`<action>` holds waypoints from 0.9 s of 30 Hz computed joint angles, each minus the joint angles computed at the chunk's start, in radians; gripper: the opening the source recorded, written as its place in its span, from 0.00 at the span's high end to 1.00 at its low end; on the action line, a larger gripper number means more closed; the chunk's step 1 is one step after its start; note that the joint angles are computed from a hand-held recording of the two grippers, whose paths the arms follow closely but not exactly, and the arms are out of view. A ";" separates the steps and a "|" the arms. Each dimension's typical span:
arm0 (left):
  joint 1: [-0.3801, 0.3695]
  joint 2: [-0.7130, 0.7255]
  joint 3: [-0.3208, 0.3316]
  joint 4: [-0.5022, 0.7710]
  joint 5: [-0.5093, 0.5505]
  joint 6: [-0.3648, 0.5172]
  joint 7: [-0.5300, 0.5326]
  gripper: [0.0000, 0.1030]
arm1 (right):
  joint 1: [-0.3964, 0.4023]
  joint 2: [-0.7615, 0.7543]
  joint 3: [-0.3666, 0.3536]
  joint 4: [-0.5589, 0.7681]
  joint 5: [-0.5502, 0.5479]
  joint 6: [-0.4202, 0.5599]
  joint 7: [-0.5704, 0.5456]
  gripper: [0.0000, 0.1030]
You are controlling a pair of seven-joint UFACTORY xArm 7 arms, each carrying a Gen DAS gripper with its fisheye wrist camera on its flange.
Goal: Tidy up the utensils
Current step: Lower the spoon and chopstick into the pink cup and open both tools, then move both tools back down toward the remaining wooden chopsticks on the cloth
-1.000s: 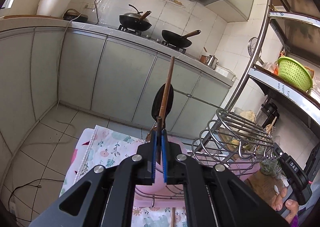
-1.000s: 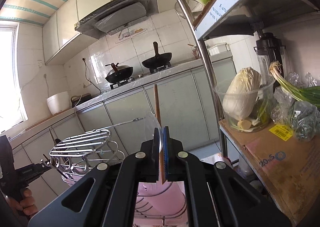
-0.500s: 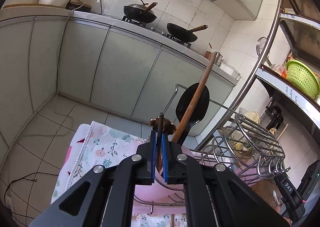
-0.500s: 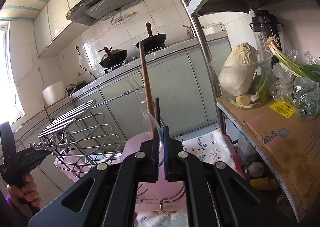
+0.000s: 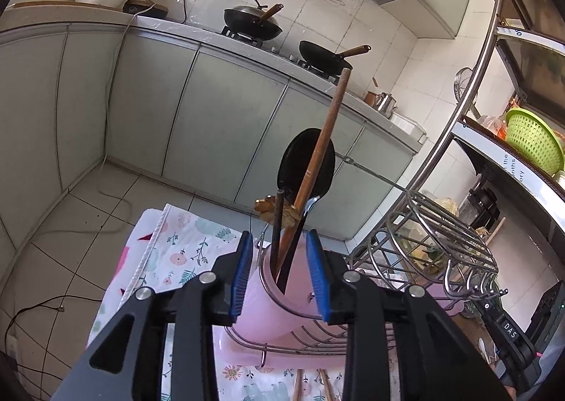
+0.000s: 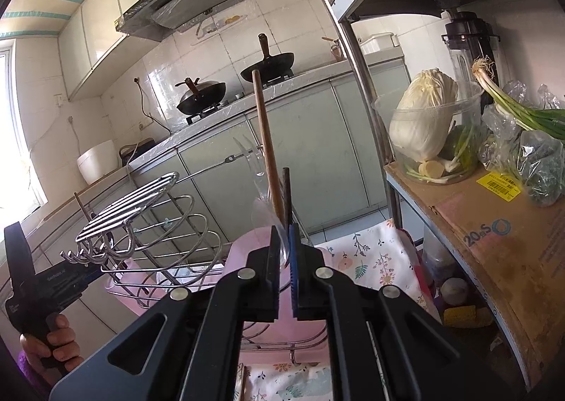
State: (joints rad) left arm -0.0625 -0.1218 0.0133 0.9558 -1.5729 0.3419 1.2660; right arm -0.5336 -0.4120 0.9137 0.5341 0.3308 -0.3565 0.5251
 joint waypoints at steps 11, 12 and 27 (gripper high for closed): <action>-0.026 -0.076 0.005 -0.075 0.117 -0.014 -0.105 0.63 | 0.201 -0.010 -0.170 -0.031 -0.036 0.045 0.004 0.67; -0.030 -0.082 0.007 -0.082 0.137 -0.016 -0.123 0.63 | 0.211 -0.018 -0.175 -0.037 -0.037 0.050 0.011 0.66; -0.106 -0.190 0.062 -0.205 0.388 -0.026 -0.312 0.55 | 0.415 -0.085 -0.318 -0.142 -0.183 0.155 0.161 0.61</action>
